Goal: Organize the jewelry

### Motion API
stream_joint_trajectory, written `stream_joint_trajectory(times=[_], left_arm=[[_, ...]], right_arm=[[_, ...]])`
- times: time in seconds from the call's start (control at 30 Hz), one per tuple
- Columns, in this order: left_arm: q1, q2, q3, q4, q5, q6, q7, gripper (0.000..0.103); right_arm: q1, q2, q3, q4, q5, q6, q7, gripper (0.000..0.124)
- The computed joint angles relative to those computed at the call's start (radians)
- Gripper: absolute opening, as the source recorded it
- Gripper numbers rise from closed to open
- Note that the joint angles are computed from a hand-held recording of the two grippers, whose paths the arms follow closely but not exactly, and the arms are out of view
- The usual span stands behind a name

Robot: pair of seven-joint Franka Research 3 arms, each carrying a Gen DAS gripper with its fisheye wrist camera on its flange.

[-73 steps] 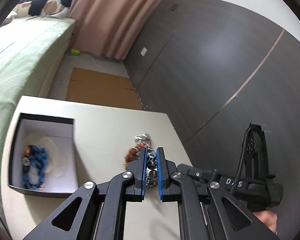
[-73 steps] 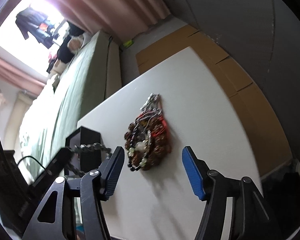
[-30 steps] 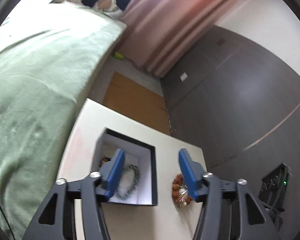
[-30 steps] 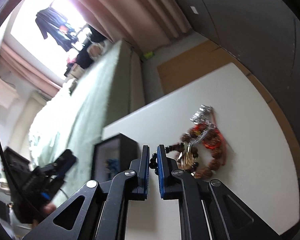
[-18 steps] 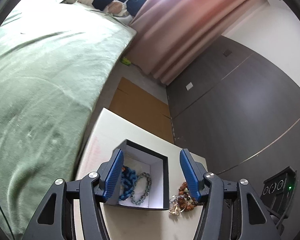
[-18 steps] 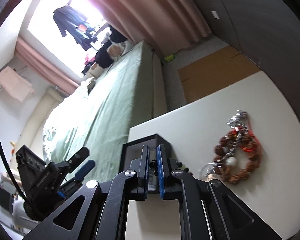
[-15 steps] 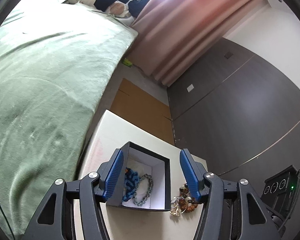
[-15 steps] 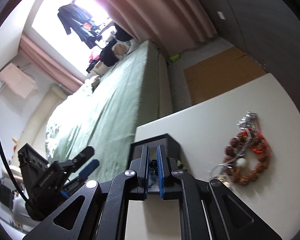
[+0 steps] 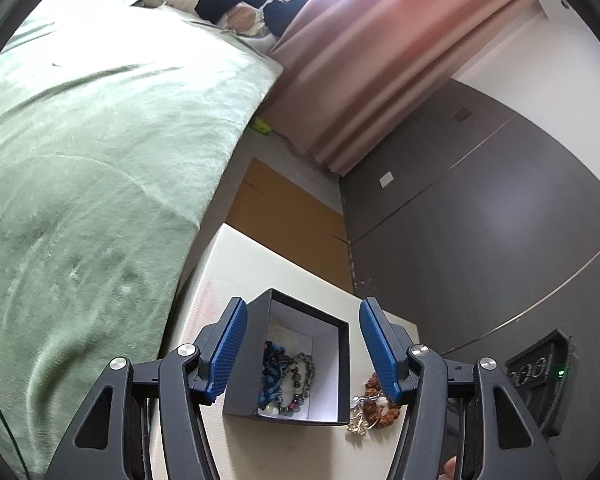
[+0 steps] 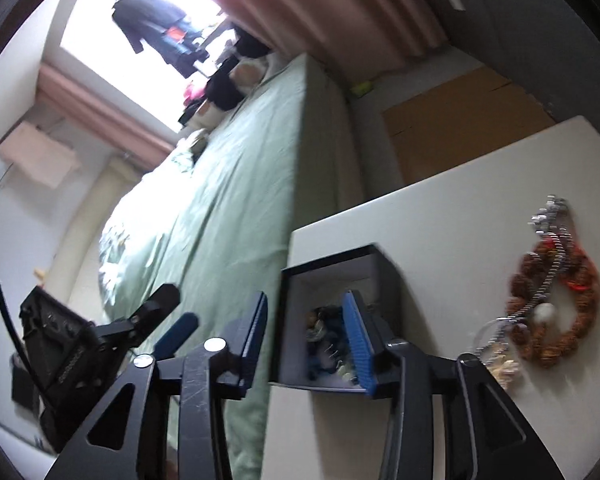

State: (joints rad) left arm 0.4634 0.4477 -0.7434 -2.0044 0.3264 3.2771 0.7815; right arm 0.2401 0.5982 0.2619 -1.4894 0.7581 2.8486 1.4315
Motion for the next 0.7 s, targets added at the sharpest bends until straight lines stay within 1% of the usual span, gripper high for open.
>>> stream_joint_trajectory(times=[0.03,0.07,0.1,0.2,0.37,0.5,0.7], left_arm=[[-0.007,0.001,0.004,0.004,0.001,-0.005,0.001,0.060],[-0.010,0.005,0.003,0.008,0.001,-0.011,0.005,0.060],[-0.010,0.014,-0.004,0.015,0.001,-0.019,0.013,0.060],[-0.033,0.022,0.002,0.028,-0.014,-0.036,0.038,0.060],[-0.091,0.028,0.020,0.047,-0.045,-0.062,0.102,0.060],[-0.150,0.028,0.047,0.063,-0.073,-0.081,0.157,0.060],[-0.240,0.022,0.091,0.078,-0.116,-0.117,0.231,0.060]], right_arm=[[-0.007,-0.011,0.002,-0.017,0.006,0.008,-0.007,0.049],[-0.018,-0.026,0.009,-0.038,0.020,0.019,-0.020,0.055],[-0.027,-0.039,0.014,-0.057,0.034,0.031,-0.031,0.059],[-0.062,-0.093,0.030,-0.126,0.091,0.056,-0.073,0.061],[-0.050,-0.166,-0.022,-0.209,0.096,0.061,-0.043,0.064],[-0.025,-0.205,-0.081,-0.255,0.032,0.049,0.025,0.064],[-0.055,-0.255,-0.089,-0.326,0.046,0.035,0.014,0.064]])
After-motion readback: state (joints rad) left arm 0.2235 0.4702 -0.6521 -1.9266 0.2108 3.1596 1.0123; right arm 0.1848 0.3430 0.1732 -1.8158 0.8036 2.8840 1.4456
